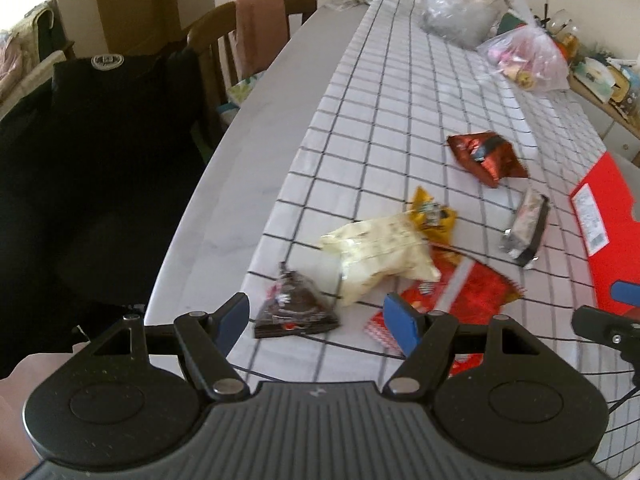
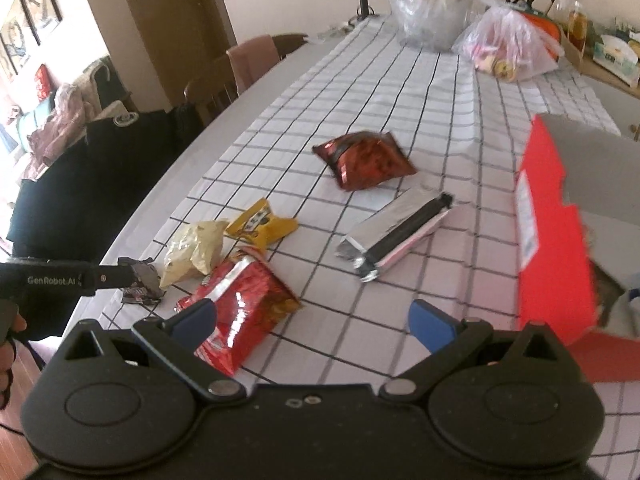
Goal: Organize snacks
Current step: 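Withdraw both grippers from the box back over the snack pile, then grasp the brown M&M's bag with the left gripper while the right grasps the red chip bag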
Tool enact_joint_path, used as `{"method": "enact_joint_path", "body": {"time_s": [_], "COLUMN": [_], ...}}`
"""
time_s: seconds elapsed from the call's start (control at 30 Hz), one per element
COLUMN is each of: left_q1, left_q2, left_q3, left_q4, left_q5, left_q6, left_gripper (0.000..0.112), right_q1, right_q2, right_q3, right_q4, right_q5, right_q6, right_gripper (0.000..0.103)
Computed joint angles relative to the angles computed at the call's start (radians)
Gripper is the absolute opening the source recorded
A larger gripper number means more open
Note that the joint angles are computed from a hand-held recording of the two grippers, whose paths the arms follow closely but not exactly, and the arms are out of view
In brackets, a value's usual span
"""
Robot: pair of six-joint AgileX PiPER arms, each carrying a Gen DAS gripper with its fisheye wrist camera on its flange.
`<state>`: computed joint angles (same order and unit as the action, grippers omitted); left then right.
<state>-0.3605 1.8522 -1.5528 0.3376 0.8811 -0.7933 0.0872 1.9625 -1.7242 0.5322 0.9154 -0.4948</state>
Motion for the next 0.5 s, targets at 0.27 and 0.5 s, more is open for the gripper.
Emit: {"method": "enact_joint_path", "body": {"time_s": [0.27,0.5], "left_q1": [0.089,0.125], "left_q2": [0.027,0.035], "left_q3": [0.023,0.049], "left_q4": [-0.108,-0.180], "left_q5": [-0.051,-0.105], "left_q6": [0.145,0.269], "left_gripper": [0.074,0.074], "right_q1": [0.165,0.258], "right_q2": [0.081,0.172], "right_q3": [-0.070,-0.177], "right_q4": [-0.206,-0.373], "right_q5": [-0.043,-0.013], "right_q6": [0.384,0.672], "right_gripper": [0.102,0.101]}}
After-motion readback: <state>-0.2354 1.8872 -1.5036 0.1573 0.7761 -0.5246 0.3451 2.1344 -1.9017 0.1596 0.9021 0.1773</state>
